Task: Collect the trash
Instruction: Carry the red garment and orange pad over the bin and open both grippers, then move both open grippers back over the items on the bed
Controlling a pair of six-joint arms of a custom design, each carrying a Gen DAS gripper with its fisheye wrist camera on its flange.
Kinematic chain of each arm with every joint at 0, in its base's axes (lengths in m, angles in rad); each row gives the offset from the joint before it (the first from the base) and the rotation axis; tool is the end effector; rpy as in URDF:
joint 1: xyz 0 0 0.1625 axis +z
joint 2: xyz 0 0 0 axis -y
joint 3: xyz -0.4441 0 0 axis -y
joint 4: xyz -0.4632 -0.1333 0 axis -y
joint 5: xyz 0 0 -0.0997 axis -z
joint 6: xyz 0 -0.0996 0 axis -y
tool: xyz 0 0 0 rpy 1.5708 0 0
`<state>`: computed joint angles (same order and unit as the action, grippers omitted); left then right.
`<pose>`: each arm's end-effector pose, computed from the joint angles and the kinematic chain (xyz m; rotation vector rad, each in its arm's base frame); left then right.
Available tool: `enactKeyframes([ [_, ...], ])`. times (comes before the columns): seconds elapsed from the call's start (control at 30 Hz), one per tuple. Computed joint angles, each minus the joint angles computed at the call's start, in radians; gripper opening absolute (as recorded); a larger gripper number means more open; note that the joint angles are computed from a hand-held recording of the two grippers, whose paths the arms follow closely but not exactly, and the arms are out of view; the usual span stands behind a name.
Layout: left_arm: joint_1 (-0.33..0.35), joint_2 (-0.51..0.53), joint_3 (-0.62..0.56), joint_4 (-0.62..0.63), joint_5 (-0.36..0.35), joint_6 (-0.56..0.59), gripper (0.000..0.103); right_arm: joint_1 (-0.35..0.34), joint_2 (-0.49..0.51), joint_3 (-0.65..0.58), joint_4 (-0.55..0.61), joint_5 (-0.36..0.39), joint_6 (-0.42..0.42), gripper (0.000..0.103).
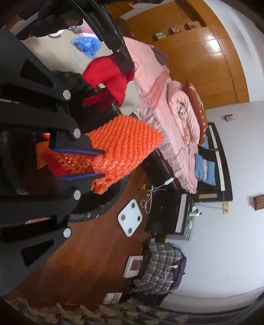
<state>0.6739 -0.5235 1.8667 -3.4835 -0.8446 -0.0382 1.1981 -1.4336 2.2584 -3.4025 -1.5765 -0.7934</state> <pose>-0.3547 -0.5385 -0.0757 0.7964 2.4146 -1.0930 -0.0630 -0.5257 0.2933 0.4898 -2.3119 1.0829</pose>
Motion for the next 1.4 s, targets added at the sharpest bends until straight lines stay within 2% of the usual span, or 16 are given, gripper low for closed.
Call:
enactKeyframes([
  [0.1, 0.006, 0.002, -0.002, 0.017, -0.005, -0.010, 0.037, -0.009, 0.006, -0.002, -0.007, -0.020, -0.002, 0.029],
  [0.2, 0.009, -0.004, 0.011, 0.022, 0.012, -0.025, 0.041, -0.012, 0.007, 0.002, -0.015, -0.030, 0.001, 0.043],
  [0.27, 0.010, -0.014, 0.025, 0.015, 0.027, -0.040, 0.048, -0.010, 0.009, 0.008, -0.029, -0.034, 0.004, 0.060],
  [0.3, 0.011, -0.017, 0.030, 0.009, 0.035, -0.041, 0.052, -0.009, 0.010, 0.013, -0.042, -0.032, 0.002, 0.064],
  [0.37, 0.007, -0.030, 0.050, -0.006, 0.064, -0.047, 0.060, -0.004, 0.011, 0.018, -0.063, -0.030, -0.001, 0.082],
  [0.47, -0.001, -0.053, 0.086, -0.031, 0.104, -0.054, 0.069, 0.001, 0.003, 0.028, -0.071, -0.005, -0.002, 0.093],
  [0.6, -0.015, -0.089, 0.146, -0.074, 0.171, -0.058, 0.083, 0.022, -0.008, 0.039, -0.046, 0.024, 0.003, 0.096],
  [0.7, -0.029, -0.123, 0.202, -0.095, 0.233, -0.074, 0.089, 0.047, -0.002, 0.048, -0.044, 0.030, -0.004, 0.097],
  [1.0, -0.055, -0.232, 0.388, -0.071, 0.452, -0.219, 0.092, 0.139, 0.086, 0.057, -0.035, 0.041, -0.016, 0.097],
  [1.1, -0.057, -0.284, 0.456, -0.009, 0.520, -0.316, 0.092, 0.172, 0.131, 0.057, -0.047, 0.035, -0.023, 0.097],
  [1.3, -0.044, -0.382, 0.559, 0.150, 0.608, -0.512, 0.092, 0.229, 0.214, 0.048, -0.065, 0.025, -0.029, 0.097],
  [1.4, -0.034, -0.443, 0.606, 0.284, 0.639, -0.651, 0.092, 0.254, 0.260, 0.039, -0.088, 0.019, -0.031, 0.097],
])
